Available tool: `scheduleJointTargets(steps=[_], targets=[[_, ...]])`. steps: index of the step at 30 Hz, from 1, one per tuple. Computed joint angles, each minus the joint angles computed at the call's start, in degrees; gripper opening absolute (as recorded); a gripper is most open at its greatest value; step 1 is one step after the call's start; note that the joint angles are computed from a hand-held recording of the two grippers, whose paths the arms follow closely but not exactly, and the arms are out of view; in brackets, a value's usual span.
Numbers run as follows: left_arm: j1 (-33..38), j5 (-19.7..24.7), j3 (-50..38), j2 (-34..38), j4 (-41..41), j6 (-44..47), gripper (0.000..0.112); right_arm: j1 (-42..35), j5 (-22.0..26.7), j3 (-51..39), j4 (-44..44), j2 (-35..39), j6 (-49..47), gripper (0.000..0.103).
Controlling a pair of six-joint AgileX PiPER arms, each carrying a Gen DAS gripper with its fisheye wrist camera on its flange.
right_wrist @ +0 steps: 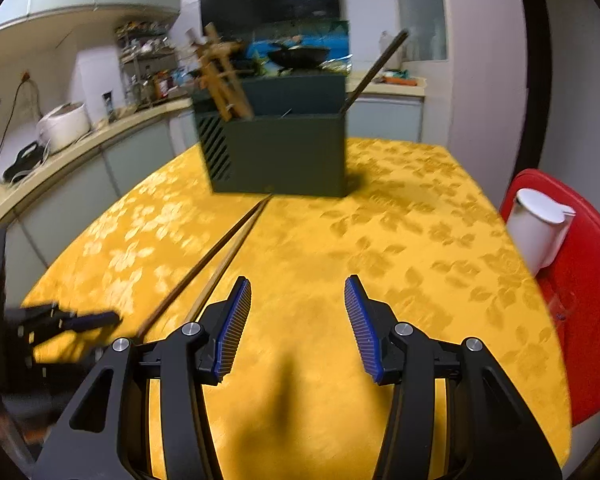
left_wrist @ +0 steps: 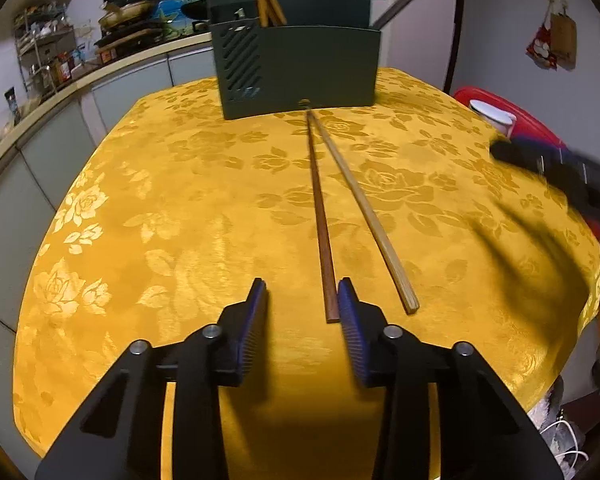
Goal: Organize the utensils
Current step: 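Position the left tool around the dark brown chopstick while the right tool straddles the light wooden one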
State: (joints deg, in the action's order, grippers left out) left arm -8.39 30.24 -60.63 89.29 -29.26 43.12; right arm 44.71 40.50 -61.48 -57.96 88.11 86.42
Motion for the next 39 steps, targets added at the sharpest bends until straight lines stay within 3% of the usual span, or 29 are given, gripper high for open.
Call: scheduleJointTargets(steps=[6, 11, 19, 23, 26, 32, 39], targets=[[3.1, 2.8, -0.8, 1.0, -7.2, 7.3, 0.029, 2.8, -4.8, -0.5, 3.2, 3.6, -3.6, 0.048], [6.9, 9.4, -3.6, 3.1, -12.8, 11.5, 0.026, 4.6, -7.7, -1.0, 2.8, 5.0, -6.0, 0.048], [10.0, 16.0, -7.2, 6.0, -16.3, 11.4, 0.020, 6.1, -8.3, -3.4, 5.4, 8.7, -10.7, 0.048], [9.8, 15.8, -6.9, 5.8, -16.4, 11.9, 0.019, 6.5, -6.2, -4.8, 3.7, 10.1, -8.1, 0.048], [8.9, 13.9, -5.6, 4.7, -15.7, 12.3, 0.016, 7.0, -1.7, -5.7, 1.8, 10.8, -5.5, 0.046], [7.8, 10.9, -4.0, 3.7, -14.8, 12.6, 0.014, 5.6, 2.3, -3.2, 2.1, 8.5, -1.0, 0.032], [5.6, 4.3, 0.4, 1.1, -15.1, 15.4, 0.015, 5.3, 0.1, -0.2, -1.6, 7.6, 3.8, 0.031]])
